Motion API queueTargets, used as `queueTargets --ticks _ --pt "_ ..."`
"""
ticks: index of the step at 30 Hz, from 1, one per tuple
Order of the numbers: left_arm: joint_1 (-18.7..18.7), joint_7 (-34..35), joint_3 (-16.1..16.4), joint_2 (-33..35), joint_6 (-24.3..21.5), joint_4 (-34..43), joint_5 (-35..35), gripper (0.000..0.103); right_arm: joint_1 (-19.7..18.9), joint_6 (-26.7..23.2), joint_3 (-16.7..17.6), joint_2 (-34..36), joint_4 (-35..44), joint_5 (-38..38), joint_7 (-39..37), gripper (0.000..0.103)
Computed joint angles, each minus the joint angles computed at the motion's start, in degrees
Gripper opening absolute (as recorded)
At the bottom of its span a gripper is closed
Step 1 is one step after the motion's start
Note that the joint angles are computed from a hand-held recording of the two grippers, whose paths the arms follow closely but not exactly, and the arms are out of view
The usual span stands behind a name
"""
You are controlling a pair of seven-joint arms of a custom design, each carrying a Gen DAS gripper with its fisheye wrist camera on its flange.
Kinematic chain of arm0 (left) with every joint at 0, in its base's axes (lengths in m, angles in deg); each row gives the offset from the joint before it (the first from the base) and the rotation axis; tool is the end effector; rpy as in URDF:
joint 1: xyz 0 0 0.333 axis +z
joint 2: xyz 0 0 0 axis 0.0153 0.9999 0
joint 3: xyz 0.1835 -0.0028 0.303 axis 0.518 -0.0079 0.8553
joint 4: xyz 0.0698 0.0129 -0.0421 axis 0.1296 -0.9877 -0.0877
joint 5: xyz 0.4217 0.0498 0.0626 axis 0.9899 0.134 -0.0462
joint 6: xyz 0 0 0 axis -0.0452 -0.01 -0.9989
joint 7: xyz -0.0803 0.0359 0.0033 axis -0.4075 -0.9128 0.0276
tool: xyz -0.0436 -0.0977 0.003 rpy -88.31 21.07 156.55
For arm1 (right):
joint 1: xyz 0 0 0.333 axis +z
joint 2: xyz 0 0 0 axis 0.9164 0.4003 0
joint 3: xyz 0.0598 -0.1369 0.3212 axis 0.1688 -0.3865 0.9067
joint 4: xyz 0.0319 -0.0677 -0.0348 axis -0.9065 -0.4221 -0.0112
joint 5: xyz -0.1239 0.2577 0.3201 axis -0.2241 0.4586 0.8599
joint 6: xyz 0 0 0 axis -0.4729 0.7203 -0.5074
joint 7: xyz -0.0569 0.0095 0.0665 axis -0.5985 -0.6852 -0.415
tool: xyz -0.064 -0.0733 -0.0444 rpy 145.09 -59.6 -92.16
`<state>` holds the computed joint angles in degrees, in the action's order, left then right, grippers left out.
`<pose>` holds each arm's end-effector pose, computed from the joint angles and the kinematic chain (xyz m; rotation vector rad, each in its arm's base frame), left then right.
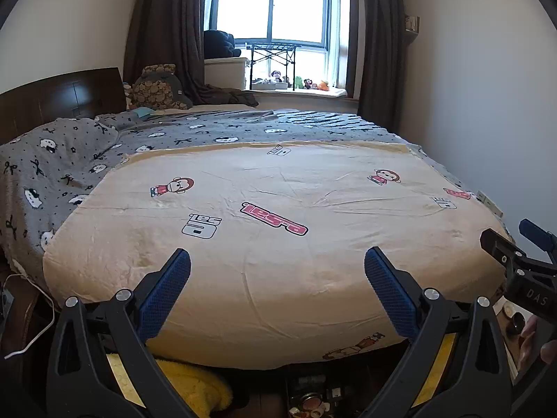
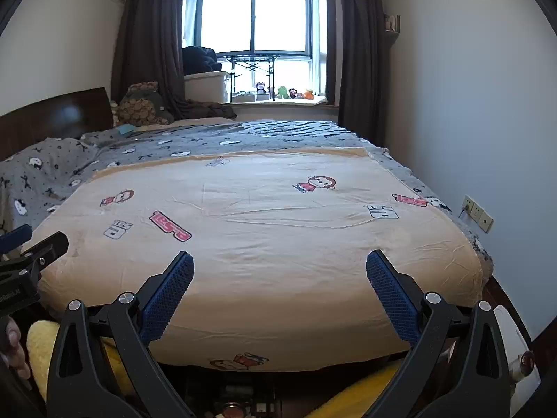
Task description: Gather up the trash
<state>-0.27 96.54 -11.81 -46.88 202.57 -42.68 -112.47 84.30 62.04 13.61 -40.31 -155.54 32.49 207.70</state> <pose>0.5406 -0.0298 0.7984 -1.3534 1.8958 -1.1198 0.4528 0.2814 0.7960 -1.3169 1.8604 -1.1279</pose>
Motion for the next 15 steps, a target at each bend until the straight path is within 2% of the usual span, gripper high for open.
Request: queueTargets --ticks 15 --pt "-0.2 0.8 0.2 -0.3 0.1 -0.5 -0.7 0.095 0.5 -0.7 0.0 0.8 0.8 -0.1 0.1 0.1"
